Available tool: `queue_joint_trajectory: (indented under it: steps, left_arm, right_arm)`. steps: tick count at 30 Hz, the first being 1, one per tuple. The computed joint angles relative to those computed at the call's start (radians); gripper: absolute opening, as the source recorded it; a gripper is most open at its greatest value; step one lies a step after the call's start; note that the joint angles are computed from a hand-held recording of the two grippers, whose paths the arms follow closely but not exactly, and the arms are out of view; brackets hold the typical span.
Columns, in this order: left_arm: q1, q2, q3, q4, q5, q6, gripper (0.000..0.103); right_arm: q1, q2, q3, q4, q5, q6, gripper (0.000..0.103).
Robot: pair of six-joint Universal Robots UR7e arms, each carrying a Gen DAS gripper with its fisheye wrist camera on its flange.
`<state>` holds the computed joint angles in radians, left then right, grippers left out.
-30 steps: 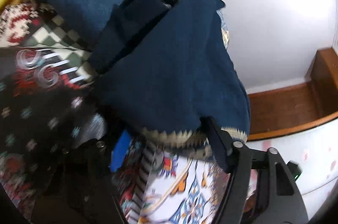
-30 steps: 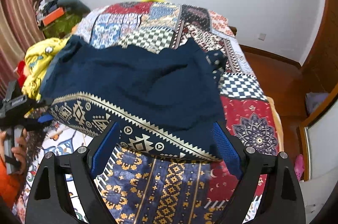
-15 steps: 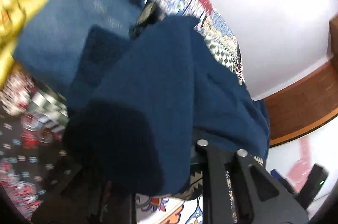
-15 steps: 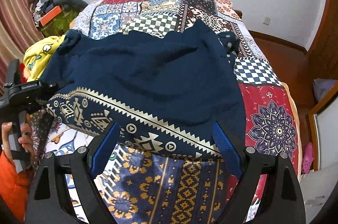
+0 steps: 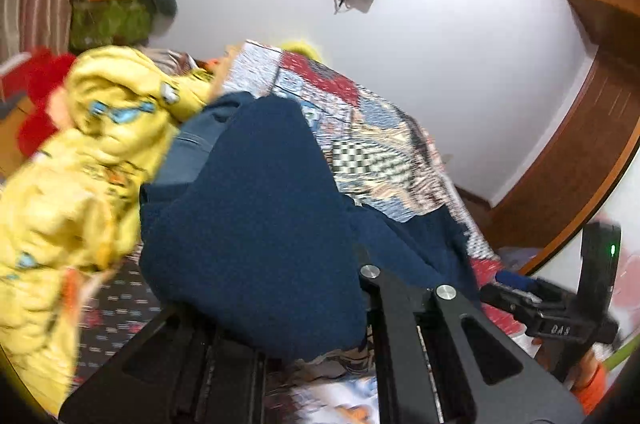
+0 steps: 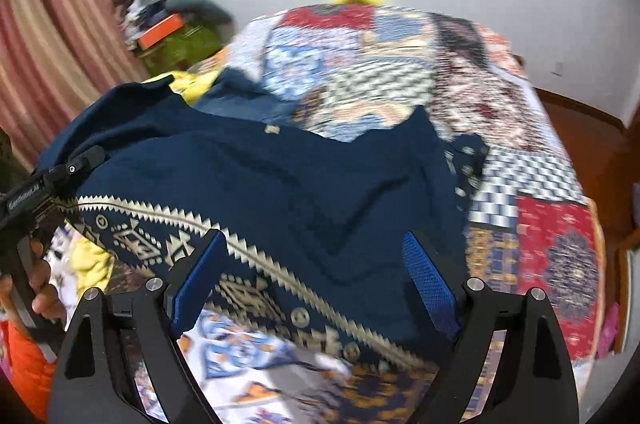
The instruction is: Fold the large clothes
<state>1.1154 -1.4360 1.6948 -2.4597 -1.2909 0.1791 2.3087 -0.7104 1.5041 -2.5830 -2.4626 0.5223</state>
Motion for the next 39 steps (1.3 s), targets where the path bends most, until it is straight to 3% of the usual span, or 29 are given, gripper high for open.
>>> queue_joint_trajectory:
  steps: [3, 8, 10, 11, 14, 18, 23, 25, 28, 31, 36, 39]
  left_arm:
    - [0.006, -0.014, 0.022, -0.004, 0.043, 0.037, 0.008]
    - [0.025, -0.017, 0.039, 0.025, 0.053, 0.073, 0.008]
    - [0.022, -0.014, 0.035, 0.036, 0.024, 0.079, 0.008]
    - [0.019, -0.016, 0.031, 0.049, 0.005, 0.081, 0.008]
    - [-0.014, -0.013, 0.037, 0.057, -0.015, 0.098, 0.008]
    - [-0.080, -0.008, 0.062, 0.040, -0.017, 0.137, 0.008]
    - [-0.164, 0.018, 0.090, 0.036, -0.042, 0.158, 0.008]
    - [-0.192, 0.036, 0.099, 0.046, -0.058, 0.156, 0.008]
    - [-0.234, 0.065, 0.127, 0.072, -0.069, 0.173, 0.008]
    - [-0.272, 0.093, 0.162, 0.127, -0.051, 0.208, 0.009]
    - [-0.302, 0.163, 0.203, 0.333, 0.010, 0.305, 0.010]
    - [-0.321, 0.152, 0.291, 0.268, 0.110, 0.398, 0.010]
  right_arm:
    - [-0.021, 0.064, -0.067, 0.031, 0.064, -0.037, 0.088]
    - [-0.068, 0.130, -0.124, 0.100, 0.171, -0.018, 0.089]
    - [-0.084, 0.132, -0.115, 0.112, 0.218, -0.010, 0.099]
    - [-0.089, 0.135, -0.110, 0.112, 0.229, -0.008, 0.103]
    - [-0.081, 0.139, -0.097, 0.092, 0.207, -0.024, 0.103]
    - [-0.075, 0.090, -0.060, 0.103, 0.233, 0.054, 0.102]
    - [-0.028, -0.053, 0.097, 0.058, 0.109, 0.163, 0.103]
    - [-0.012, -0.113, 0.145, 0.110, 0.044, 0.239, 0.103]
    - [0.022, -0.216, 0.224, 0.271, -0.079, 0.429, 0.103]
    - [0.037, -0.305, 0.290, 0.364, -0.120, 0.577, 0.103]
    - [0.063, -0.408, 0.369, 0.459, -0.154, 0.771, 0.103]
    - [0.082, -0.432, 0.384, 0.479, -0.160, 0.820, 0.103]
